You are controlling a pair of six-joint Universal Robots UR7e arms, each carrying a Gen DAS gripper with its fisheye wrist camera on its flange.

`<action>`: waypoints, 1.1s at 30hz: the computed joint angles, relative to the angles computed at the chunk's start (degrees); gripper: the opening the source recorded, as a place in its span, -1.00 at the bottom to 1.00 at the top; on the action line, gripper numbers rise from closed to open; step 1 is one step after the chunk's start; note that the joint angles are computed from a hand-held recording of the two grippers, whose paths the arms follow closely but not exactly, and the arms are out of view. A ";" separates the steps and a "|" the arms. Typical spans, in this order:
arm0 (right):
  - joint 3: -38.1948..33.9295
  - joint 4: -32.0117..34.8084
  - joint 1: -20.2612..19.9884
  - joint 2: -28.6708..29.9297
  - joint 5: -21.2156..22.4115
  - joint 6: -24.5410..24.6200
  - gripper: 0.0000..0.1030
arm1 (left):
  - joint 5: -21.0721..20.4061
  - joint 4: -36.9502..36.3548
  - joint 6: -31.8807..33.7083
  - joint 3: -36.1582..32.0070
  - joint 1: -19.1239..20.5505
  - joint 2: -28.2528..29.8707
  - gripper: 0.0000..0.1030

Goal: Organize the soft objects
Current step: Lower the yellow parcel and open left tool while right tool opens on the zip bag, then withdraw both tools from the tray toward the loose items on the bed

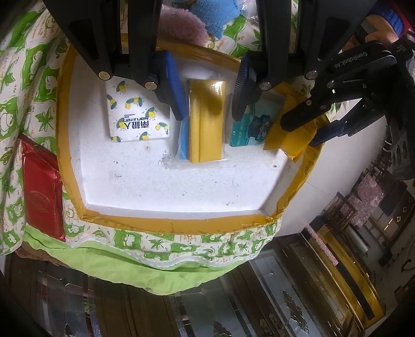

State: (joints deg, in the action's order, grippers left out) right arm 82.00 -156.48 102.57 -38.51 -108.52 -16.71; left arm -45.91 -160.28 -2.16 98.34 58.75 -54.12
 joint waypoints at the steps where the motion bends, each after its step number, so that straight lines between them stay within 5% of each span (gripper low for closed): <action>1: 0.21 -0.23 0.02 -0.15 0.08 -0.02 -0.22 | 0.16 -0.38 0.01 0.19 -0.17 -0.05 0.46; 7: 1.99 -2.09 0.05 -1.33 0.60 0.04 -0.18 | 0.63 -1.50 -1.47 1.53 -0.72 -0.99 0.56; 19: 7.78 -8.56 0.28 -5.13 2.11 -1.30 0.45 | 2.09 -6.76 -1.93 9.75 -4.15 -5.95 0.69; 33: 16.97 -12.21 -0.90 -11.96 4.25 0.48 0.58 | 5.46 -8.23 -10.28 21.62 -6.51 -17.61 0.70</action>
State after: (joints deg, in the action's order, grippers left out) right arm 98.97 -168.69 101.68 -50.46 -104.26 -16.23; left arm -40.45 -168.51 -12.44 119.96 52.25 -71.73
